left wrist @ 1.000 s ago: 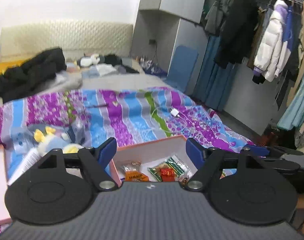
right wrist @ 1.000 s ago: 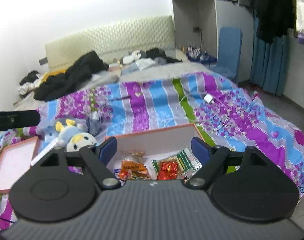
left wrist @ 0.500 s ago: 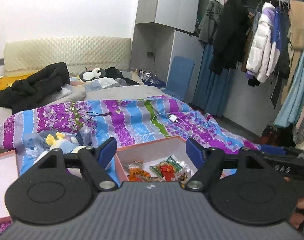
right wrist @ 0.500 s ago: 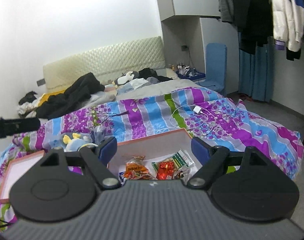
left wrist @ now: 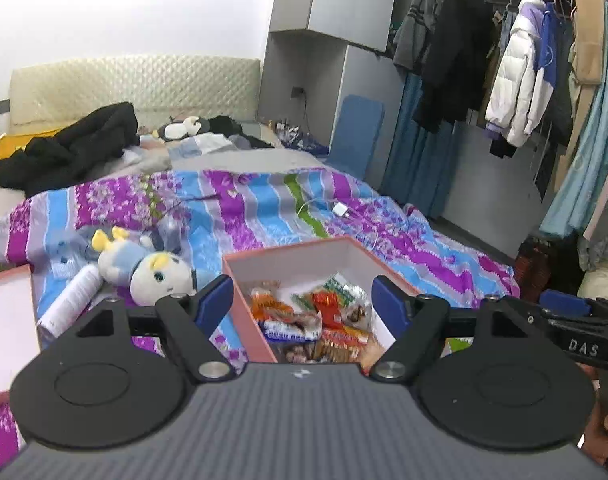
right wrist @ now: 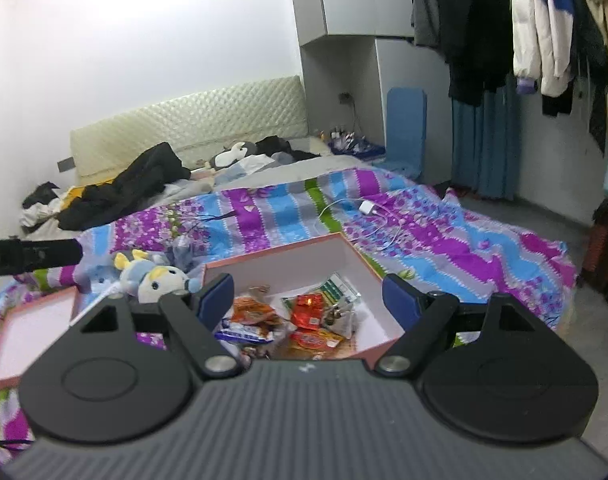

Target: Organize snacks

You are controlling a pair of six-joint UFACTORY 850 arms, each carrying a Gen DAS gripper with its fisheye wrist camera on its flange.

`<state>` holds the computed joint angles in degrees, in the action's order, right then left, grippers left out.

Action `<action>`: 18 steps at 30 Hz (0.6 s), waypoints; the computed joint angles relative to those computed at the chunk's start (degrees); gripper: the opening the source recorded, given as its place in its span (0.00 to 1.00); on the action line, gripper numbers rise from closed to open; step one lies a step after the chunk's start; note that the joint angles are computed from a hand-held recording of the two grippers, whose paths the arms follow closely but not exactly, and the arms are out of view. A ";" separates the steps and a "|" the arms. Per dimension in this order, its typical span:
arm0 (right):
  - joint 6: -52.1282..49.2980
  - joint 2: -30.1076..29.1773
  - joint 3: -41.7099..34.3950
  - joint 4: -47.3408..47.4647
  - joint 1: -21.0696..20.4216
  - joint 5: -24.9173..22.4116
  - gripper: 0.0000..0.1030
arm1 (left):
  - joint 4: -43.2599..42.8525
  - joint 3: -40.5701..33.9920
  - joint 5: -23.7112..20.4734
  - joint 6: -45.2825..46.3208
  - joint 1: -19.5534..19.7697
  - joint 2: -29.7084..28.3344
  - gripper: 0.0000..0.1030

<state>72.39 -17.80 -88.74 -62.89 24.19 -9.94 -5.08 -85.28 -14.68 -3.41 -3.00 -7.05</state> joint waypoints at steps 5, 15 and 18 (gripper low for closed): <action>-0.25 1.64 3.27 1.91 0.41 -0.25 0.80 | 2.08 3.73 1.52 -2.89 -0.32 2.26 0.78; -1.20 2.98 7.05 3.58 1.75 -0.24 0.80 | 12.55 11.12 2.30 -12.83 -1.87 5.90 0.78; -0.27 3.31 7.86 3.38 1.91 -0.02 0.80 | 10.82 12.82 2.02 -12.11 -1.52 6.54 0.78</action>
